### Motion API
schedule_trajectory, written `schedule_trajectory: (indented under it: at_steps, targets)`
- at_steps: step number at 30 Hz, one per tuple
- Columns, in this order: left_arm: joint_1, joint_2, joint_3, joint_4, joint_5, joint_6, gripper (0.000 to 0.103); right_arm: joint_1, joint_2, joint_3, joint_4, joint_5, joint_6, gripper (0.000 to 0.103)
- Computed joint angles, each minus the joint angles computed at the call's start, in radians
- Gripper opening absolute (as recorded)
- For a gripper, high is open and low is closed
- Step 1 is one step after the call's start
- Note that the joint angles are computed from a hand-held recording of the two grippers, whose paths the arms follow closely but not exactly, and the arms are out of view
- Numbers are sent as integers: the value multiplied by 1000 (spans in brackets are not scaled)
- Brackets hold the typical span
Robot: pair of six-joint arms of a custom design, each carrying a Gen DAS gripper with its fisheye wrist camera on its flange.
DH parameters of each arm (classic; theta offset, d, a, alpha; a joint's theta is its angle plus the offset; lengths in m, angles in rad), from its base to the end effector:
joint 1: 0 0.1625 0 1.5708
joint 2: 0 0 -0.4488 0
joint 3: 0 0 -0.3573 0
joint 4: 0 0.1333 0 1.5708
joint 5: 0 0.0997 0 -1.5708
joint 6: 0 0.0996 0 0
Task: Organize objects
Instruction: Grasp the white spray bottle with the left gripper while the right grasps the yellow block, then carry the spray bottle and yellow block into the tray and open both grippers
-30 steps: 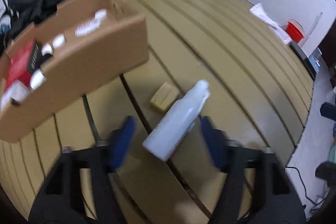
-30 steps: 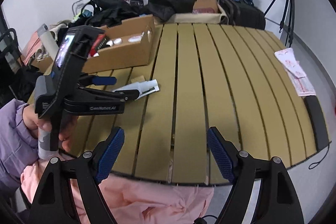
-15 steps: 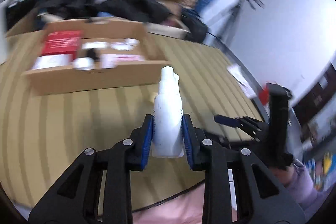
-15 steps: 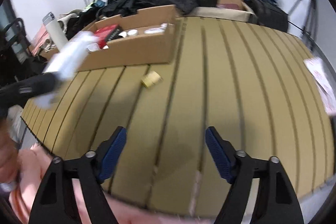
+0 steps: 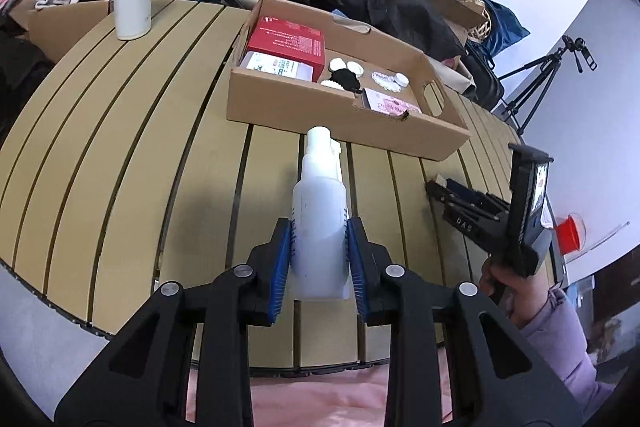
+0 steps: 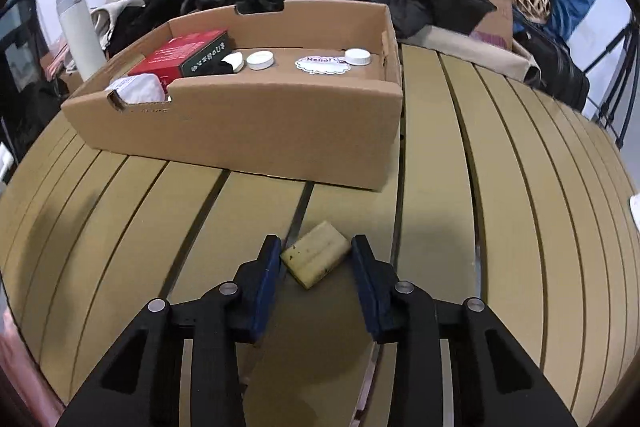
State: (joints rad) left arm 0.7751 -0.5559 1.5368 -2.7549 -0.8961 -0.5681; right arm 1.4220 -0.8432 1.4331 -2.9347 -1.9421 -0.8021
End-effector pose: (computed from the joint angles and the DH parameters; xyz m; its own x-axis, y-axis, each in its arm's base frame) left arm -0.3585 -0.6248 0.0464 -0.9130 0.0271 -0.4071 0.2473 0.8304 -0.4993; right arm -0.0124 -0.7379 0.3022 -0.6907 -0.2380 0.6828 -0.5617 0.7713 -0.2994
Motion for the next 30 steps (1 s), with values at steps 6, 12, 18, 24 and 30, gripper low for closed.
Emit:
schedule_trajectory:
  at_steps: [6,12,18,24,30]
  targets:
    - [-44,-40,29,2,42,11,24,2,-46,29,59,-8,79,39]
    - [-150,-144,147,21,130,-65,24,37,-235,229,-8,28,49,39]
    - [-271,-248,291,57,254,-208,24,79,-481,461,-79,64,25,39]
    - [-336,-297,352,104,286,-305,24,95,-666,638,-108,155,44,39]
    - [-371,-305,382,66,295,-287,24,129,-705,701,-176,141,4,39]
